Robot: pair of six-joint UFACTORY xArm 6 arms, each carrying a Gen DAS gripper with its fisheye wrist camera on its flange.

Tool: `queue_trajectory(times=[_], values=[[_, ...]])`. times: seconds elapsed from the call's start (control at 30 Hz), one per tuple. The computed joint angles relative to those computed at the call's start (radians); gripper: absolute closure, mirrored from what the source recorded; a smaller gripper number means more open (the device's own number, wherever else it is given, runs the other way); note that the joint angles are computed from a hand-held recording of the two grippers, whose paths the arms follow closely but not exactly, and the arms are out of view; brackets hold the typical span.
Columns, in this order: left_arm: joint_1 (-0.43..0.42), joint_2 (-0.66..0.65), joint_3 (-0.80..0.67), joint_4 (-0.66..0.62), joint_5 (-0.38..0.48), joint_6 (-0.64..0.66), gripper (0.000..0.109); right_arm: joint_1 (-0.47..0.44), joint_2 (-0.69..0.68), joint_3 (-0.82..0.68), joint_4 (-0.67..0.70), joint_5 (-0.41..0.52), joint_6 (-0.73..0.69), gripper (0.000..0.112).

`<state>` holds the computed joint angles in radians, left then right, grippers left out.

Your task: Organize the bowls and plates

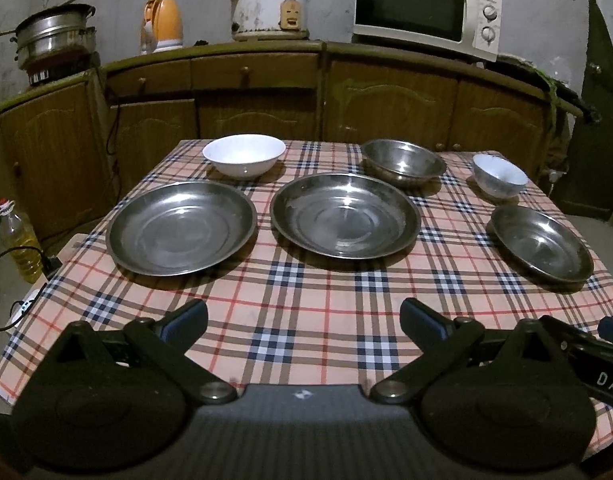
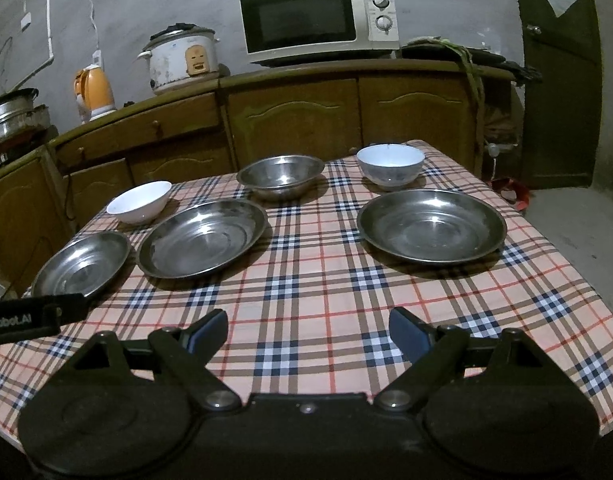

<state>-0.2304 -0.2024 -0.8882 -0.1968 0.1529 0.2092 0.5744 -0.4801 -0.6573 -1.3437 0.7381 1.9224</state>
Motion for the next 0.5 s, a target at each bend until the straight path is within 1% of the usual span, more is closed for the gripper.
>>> queue_trajectory(times=[0.5], values=[[0.010, 0.050, -0.040, 0.053, 0.018, -0.045, 0.006, -0.043, 0.058, -0.034, -0.011, -0.063, -0.018, 0.010]])
